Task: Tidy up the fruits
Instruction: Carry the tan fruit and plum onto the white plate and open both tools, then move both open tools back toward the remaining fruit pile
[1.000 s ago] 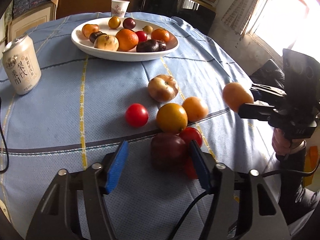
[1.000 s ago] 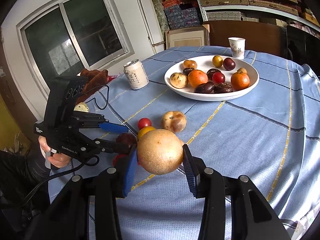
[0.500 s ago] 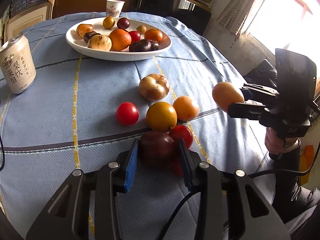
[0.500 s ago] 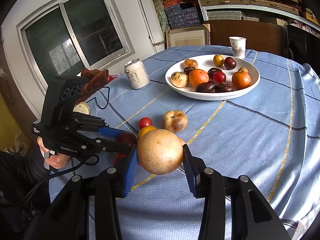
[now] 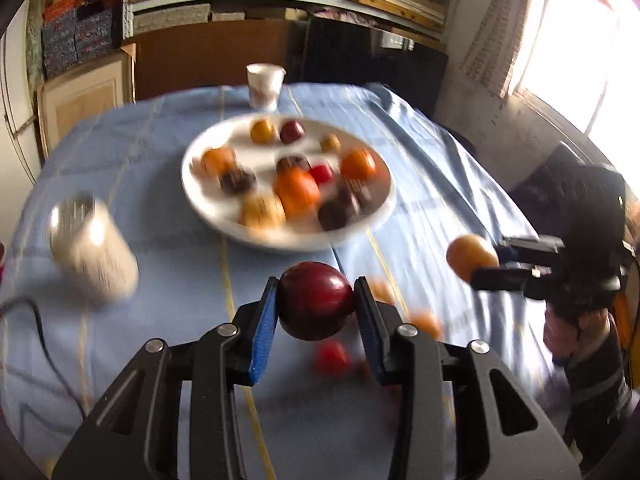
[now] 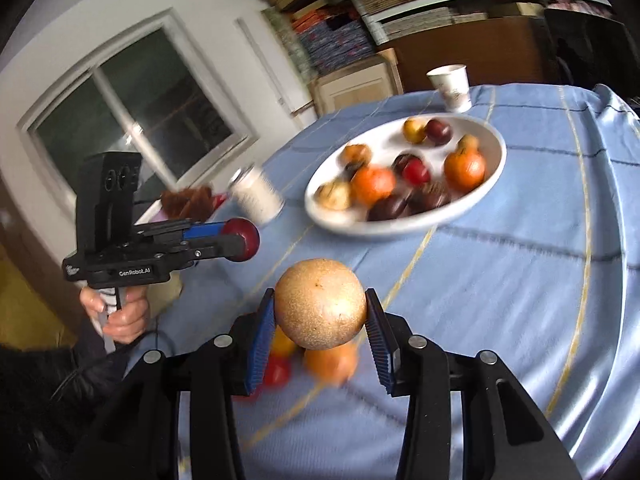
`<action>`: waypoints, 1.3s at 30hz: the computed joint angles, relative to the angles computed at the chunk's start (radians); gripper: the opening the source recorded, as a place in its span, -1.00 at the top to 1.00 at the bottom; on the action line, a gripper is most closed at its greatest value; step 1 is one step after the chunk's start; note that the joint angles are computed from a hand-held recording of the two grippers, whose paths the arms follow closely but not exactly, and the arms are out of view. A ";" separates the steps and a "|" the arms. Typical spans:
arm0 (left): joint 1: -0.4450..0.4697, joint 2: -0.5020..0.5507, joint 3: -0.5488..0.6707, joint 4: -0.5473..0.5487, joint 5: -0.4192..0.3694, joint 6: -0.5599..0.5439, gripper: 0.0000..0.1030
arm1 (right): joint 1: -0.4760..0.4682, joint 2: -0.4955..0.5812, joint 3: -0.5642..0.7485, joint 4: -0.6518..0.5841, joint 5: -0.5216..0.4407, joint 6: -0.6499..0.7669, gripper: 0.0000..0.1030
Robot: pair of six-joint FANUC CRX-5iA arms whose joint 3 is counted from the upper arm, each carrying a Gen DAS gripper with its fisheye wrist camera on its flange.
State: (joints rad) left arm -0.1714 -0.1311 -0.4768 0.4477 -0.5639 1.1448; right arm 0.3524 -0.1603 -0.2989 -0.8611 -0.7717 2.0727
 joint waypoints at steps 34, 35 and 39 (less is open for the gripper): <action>-0.142 -0.052 0.078 -0.781 -0.014 0.832 -0.91 | 0.329 -0.066 -0.219 0.643 0.372 -0.638 -0.47; -0.140 -0.062 0.071 -0.789 -0.012 0.844 -0.91 | 0.335 -0.066 -0.214 0.652 0.349 -0.627 -0.47; -0.152 -0.069 0.080 -0.865 -0.044 0.939 -0.91 | 0.387 -0.077 -0.254 0.807 0.310 -0.702 -0.47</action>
